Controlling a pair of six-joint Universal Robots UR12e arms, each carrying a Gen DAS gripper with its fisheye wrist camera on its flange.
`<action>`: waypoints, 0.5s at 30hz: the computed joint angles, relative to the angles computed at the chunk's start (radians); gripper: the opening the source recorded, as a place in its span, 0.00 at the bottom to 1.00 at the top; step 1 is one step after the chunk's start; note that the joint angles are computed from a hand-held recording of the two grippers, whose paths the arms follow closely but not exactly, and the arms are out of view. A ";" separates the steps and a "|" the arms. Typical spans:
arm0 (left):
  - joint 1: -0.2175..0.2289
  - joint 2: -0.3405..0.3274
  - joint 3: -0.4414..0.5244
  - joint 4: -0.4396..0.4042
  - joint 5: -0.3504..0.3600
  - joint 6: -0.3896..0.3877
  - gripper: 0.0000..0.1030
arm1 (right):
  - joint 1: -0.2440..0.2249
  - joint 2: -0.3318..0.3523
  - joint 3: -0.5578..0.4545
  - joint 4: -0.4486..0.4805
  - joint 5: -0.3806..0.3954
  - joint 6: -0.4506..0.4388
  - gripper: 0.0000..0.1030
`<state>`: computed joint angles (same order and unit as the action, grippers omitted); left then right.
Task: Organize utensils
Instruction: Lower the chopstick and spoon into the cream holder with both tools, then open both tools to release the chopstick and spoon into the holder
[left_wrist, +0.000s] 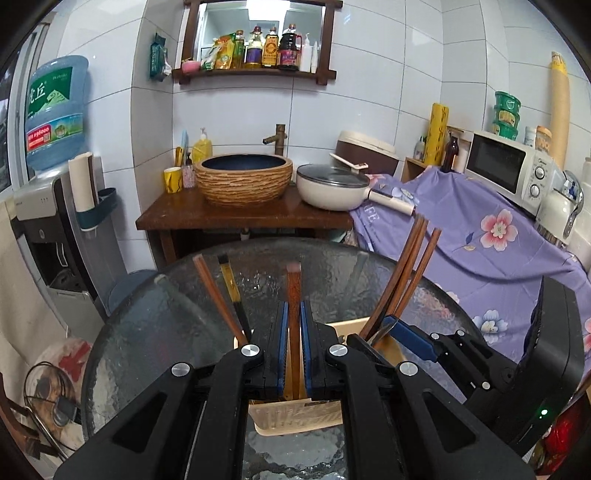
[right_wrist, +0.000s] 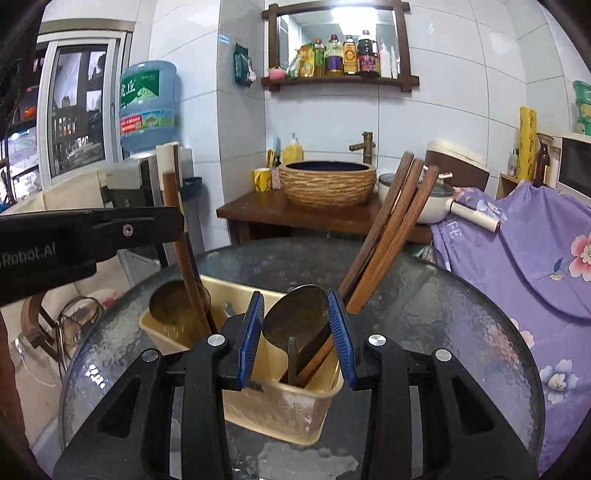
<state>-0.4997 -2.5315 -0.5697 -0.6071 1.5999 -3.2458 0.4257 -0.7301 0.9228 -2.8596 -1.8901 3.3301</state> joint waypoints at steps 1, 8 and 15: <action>0.000 0.000 -0.003 -0.002 0.003 -0.003 0.07 | 0.000 -0.001 0.006 -0.002 0.005 -0.005 0.37; 0.002 0.085 -0.183 0.198 0.038 -0.029 0.79 | 0.007 -0.055 0.102 -0.092 0.009 -0.007 0.54; -0.016 0.218 -0.479 0.516 0.088 0.054 0.93 | 0.032 -0.179 0.328 -0.247 -0.011 -0.019 0.82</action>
<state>-0.5155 -2.3139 -1.0486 -0.0907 1.6874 -3.1918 0.4581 -0.9093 1.2511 -3.1065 -1.9007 3.3112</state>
